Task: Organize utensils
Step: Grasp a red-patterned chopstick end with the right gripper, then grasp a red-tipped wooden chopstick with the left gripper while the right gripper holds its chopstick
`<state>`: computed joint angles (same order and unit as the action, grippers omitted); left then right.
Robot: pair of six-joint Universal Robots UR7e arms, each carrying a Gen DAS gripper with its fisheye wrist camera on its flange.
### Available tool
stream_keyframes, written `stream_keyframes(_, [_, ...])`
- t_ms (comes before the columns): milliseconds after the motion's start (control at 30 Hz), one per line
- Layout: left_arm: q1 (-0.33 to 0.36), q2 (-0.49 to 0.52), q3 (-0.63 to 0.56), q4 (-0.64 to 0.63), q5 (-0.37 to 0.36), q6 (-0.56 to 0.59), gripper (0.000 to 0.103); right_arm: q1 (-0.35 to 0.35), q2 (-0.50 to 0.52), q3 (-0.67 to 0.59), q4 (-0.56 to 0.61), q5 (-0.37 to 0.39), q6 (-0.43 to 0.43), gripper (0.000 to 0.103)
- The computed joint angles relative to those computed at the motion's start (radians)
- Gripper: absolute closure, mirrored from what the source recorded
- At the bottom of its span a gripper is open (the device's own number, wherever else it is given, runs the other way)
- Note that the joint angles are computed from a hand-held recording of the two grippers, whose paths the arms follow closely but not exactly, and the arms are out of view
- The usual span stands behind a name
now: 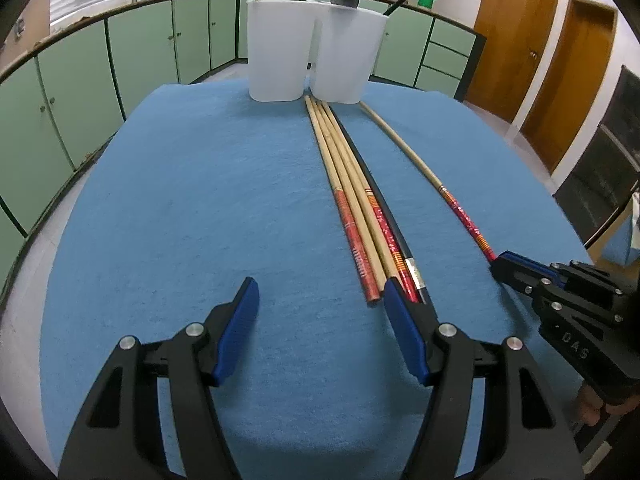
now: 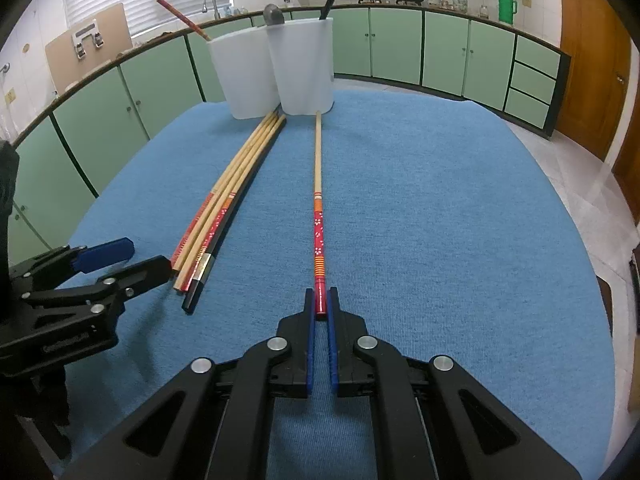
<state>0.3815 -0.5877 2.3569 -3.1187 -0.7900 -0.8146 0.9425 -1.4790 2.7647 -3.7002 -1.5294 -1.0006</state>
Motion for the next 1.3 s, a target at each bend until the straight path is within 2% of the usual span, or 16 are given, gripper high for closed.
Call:
stream_keyframes(133, [-0.001,0.000,-0.021,0.081,0.028,-0.024,0.039,0.000,0.002,0.000,-0.003,-0.001,-0.001,0.097])
stream_keyframes(200, [-0.007,-0.006,-0.025,0.134,0.048,-0.064,0.048,-0.001,-0.001,0.000,0.000,0.000,-0.001,0.097])
stream_keyframes(333, [-0.015,-0.027,0.001,0.146,0.053,-0.101,0.049,-0.009,-0.013,0.001,0.019,0.012,0.001,0.097])
stream_keyframes(433, [-0.027,-0.040,0.034,0.109,0.046,-0.112,0.050,-0.016,-0.029,0.002,0.044,0.023,-0.009,0.095])
stream_keyframes(600, [-0.020,-0.044,0.083,-0.037,0.020,-0.092,0.049,-0.036,-0.072,0.005,0.110,0.049,-0.044,0.090])
stream_keyframes(867, [-0.013,-0.026,0.026,0.070,0.043,-0.108,0.050,-0.041,-0.088,0.005,0.141,0.058,-0.062,0.088])
stream_keyframes(1067, [-0.010,-0.014,0.008,0.070,0.050,-0.096,0.066,-0.014,-0.040,-0.007,0.089,0.031,-0.053,0.088])
stream_keyframes(1233, [-0.015,0.008,-0.012,0.058,0.041,-0.087,0.081,0.001,-0.001,-0.003,0.024,0.010,-0.054,0.093])
stream_keyframes(1300, [-0.017,0.016,-0.017,0.043,0.032,-0.076,0.096,-0.004,-0.008,-0.003,0.029,0.014,-0.050,0.096])
